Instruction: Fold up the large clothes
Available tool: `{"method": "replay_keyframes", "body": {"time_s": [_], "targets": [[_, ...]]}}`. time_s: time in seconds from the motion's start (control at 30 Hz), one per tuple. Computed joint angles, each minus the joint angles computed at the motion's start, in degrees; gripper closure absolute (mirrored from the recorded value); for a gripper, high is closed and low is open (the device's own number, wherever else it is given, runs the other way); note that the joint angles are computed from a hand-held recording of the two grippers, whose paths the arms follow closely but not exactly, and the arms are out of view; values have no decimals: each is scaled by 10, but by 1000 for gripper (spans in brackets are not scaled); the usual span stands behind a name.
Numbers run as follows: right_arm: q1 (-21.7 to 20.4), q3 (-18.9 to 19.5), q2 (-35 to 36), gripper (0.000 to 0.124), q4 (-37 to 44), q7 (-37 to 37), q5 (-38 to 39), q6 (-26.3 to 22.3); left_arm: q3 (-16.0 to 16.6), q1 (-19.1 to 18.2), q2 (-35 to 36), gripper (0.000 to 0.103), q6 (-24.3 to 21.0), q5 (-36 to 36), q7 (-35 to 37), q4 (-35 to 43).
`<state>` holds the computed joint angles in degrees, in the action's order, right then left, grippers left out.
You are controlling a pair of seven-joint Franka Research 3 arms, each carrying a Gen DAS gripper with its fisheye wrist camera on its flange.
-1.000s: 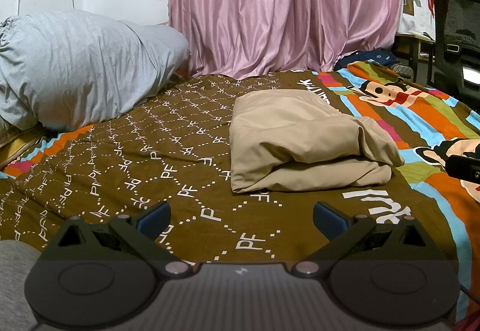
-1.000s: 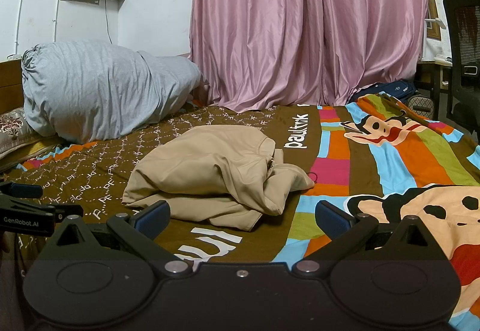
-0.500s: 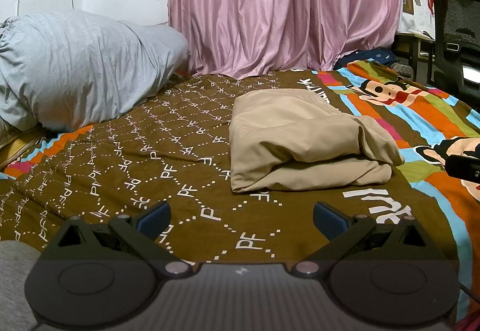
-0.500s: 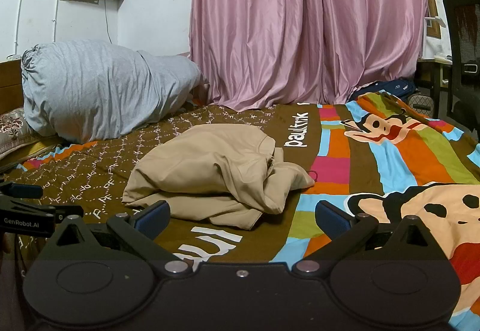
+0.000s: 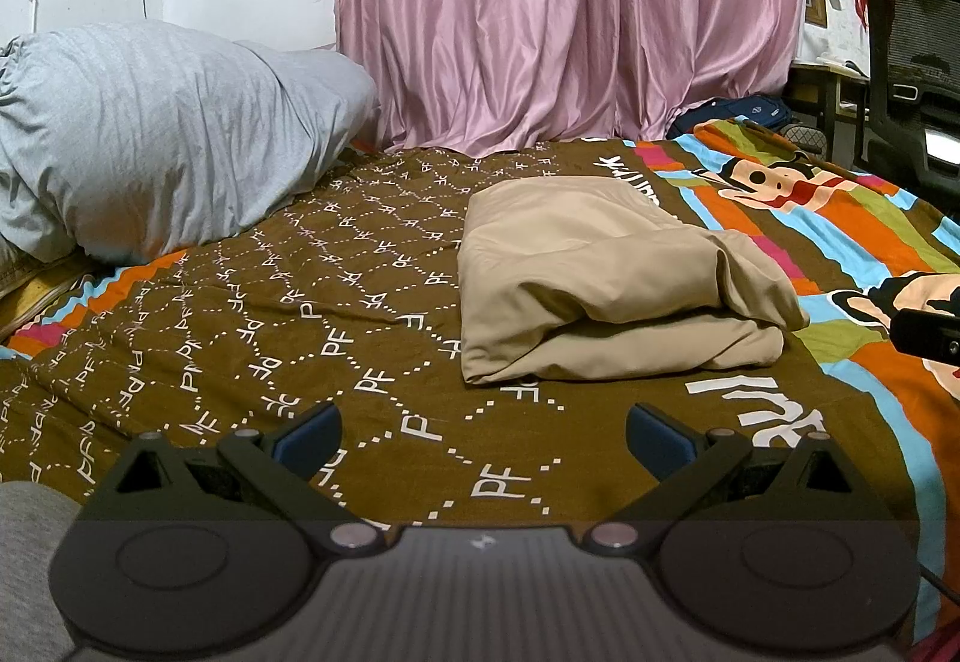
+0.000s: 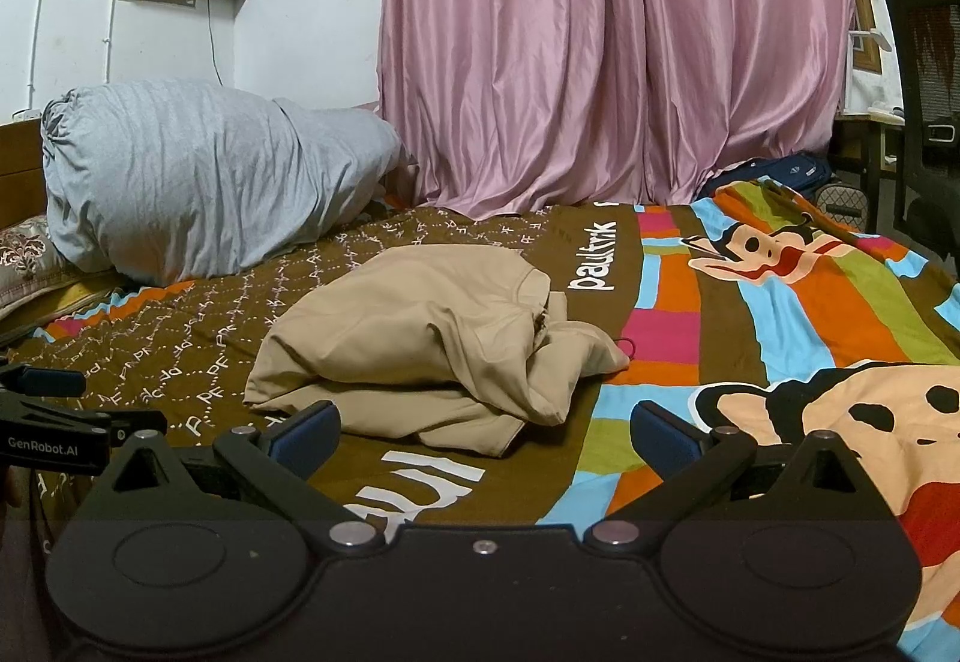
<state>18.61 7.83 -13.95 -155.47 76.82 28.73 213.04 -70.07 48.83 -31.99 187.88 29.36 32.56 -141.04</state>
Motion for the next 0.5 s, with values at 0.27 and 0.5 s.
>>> {"method": "replay_keyframes", "body": {"time_s": [0.27, 0.5], "targets": [[0, 0, 0, 22, 0, 1, 0, 0, 0, 0, 0, 0, -1, -1, 1, 0], [0, 0, 1, 22, -1, 2, -1, 1, -2, 2, 0, 0, 1, -1, 2, 0]]}}
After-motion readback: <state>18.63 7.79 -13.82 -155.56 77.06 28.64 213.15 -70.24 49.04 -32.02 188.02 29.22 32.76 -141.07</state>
